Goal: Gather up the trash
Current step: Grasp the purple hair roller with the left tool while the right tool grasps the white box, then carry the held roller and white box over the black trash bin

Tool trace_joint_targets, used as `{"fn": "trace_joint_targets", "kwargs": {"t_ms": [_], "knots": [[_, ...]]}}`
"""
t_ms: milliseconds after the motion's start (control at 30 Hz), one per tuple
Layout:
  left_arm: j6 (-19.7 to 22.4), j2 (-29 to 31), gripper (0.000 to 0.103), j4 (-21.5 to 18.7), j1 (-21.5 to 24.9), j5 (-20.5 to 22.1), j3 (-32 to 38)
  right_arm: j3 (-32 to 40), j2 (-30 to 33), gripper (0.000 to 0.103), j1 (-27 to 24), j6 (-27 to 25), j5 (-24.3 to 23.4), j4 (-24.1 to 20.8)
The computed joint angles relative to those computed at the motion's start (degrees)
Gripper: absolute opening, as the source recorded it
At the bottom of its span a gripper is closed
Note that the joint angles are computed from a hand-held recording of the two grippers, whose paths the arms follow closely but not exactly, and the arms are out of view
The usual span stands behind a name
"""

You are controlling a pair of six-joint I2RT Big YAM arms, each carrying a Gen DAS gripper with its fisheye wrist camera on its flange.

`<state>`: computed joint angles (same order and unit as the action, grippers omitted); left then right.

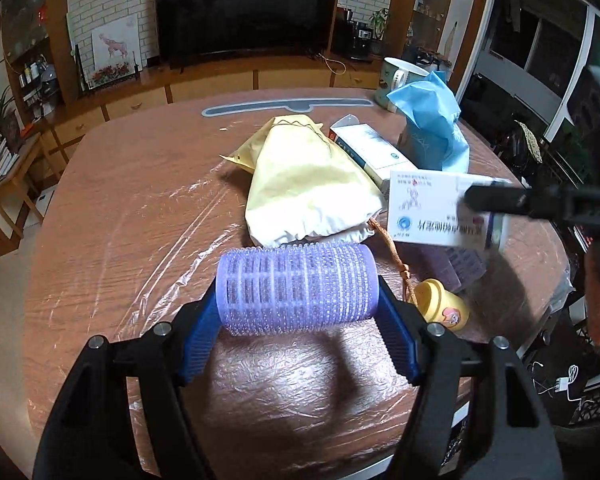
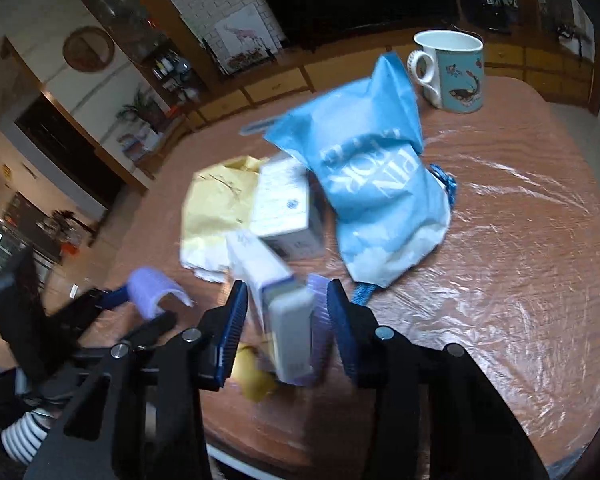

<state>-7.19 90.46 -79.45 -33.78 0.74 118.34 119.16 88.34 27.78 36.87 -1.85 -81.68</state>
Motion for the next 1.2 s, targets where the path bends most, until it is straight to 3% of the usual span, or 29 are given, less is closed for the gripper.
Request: {"fn": "trace_joint_targets", "kwargs": {"t_ms": [100, 233, 300, 400, 867, 1200], "knots": [[-0.3, 0.13, 0.072, -0.04, 0.07, 0.01, 0.07, -1.97, -0.95, 0.042, -0.09, 0.17, -1.95, 1.79], [-0.57, 0.42, 0.072, -0.18, 0.13, 0.08, 0.52, 0.66, 0.79, 0.039, 0.56, -1.78, -1.99, 0.72], [-0.8, 0.41, 0.072, -0.1, 0.19, 0.22, 0.51, 0.89, 0.96, 0.026, 0.46, -1.85, -2.67, 1.29], [-0.85, 0.25, 0.072, 0.05, 0.15, 0.23, 0.24, -0.69, -0.15, 0.017, -0.1, -0.49, -5.65, 4.54], [-1.0, -0.96, 0.072, -0.01, -0.62, 0.44, 0.33, -4.11, -5.24, 0.017, -1.84, 0.31, -8.74, 6.93], [-0.24, -3.98, 0.072, -0.76, -2.14, 0.04, -2.01, -8.47, -11.33, 0.017, 1.3, 1.66, -9.18, 6.36]]}}
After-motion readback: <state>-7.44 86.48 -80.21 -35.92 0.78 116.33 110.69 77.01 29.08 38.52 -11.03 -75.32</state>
